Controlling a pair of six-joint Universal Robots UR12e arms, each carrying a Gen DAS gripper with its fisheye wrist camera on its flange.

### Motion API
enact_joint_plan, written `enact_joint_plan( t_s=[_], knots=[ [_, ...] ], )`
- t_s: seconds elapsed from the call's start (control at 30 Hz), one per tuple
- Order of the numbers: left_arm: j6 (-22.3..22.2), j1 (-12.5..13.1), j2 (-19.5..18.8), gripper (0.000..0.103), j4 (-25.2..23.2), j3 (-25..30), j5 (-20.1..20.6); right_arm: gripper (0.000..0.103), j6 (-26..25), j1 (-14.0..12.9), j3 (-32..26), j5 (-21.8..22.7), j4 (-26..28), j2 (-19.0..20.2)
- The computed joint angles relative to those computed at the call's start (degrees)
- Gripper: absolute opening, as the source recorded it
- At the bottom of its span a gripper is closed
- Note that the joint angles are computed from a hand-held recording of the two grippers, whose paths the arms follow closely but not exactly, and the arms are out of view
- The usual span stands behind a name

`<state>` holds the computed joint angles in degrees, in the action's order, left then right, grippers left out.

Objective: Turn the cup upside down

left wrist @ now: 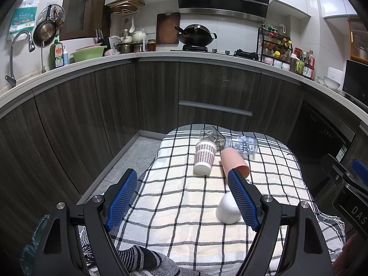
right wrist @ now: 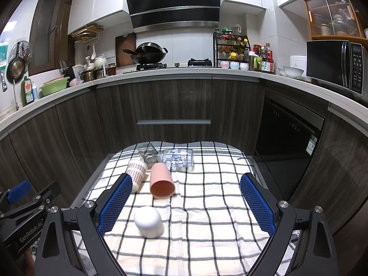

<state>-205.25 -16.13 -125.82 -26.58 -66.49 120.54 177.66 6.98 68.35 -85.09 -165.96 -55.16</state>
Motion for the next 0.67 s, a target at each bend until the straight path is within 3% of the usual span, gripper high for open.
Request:
enact_joint_plan(
  t_s=[0.67],
  knots=[
    [-0.74, -0.04, -0.31, 0.081, -1.39, 0.53, -0.26, 0.095, 0.07, -0.01, -0.17, -0.04, 0.17, 0.02]
  ],
)
